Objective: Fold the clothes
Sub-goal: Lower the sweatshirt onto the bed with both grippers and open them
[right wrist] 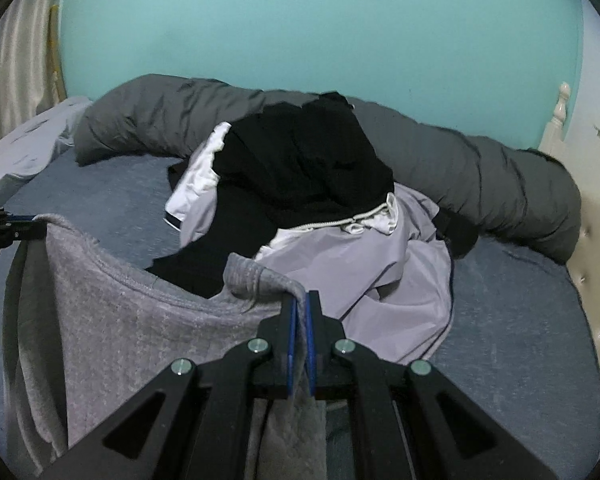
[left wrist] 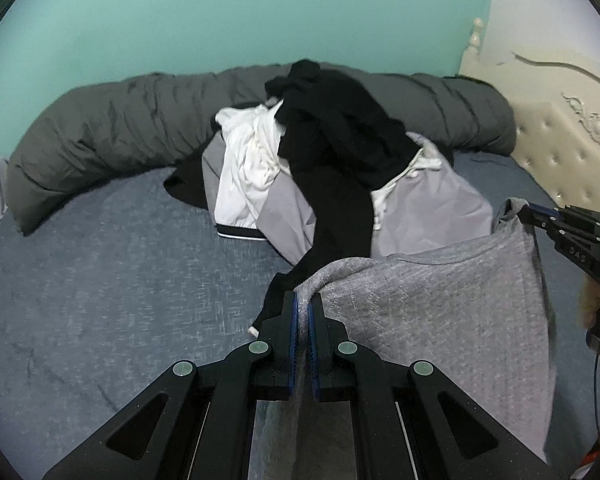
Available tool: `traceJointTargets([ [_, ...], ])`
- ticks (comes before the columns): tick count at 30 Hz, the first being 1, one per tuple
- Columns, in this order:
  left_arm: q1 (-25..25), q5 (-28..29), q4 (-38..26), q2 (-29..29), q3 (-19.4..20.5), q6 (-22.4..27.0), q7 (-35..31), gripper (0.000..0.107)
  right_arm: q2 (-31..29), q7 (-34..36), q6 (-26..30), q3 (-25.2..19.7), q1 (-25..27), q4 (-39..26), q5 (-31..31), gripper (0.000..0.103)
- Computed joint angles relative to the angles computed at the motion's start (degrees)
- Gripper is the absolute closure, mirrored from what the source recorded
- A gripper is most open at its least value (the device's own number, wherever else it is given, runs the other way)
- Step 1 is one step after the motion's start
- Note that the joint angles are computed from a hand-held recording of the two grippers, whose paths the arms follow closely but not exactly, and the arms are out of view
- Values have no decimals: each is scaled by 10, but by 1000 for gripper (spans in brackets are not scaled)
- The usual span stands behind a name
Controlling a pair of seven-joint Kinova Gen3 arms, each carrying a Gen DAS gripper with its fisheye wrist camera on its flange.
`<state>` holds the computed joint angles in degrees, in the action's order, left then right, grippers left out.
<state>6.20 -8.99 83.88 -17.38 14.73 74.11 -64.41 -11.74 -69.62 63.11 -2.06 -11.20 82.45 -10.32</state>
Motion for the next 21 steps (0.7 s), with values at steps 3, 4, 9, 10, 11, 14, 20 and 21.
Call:
traceJointTargets([
  [3, -2, 5, 39, 14, -11, -38, 4, 102, 20, -4, -28, -6, 0, 27, 6, 99],
  [4, 0, 6, 53, 19, -14, -50, 4, 102, 27, -8, -37, -8, 0, 39, 10, 99],
  [9, 9, 17, 121, 43, -29, -107, 12, 102, 48, -5, -76, -8, 1, 96, 8, 99],
  [10, 11, 17, 134, 48, -30, -117, 15, 102, 50, 1, -81, -7, 0, 105, 4, 99],
  [11, 13, 18, 147, 54, -31, -126, 17, 100, 53, 7, -83, -6, 0, 113, 0, 99],
  [14, 17, 16, 169, 63, -32, -144, 37, 88, 61, 5, -81, -6, 3, 128, -4, 96],
  [20, 23, 36, 179, 50, -52, -148, 27, 60, 41, 13, -104, 14, 19, 161, -44, 72],
  [21, 21, 33, 179, 45, -49, -147, 31, 56, 30, 21, -111, 24, 23, 167, -61, 68],
])
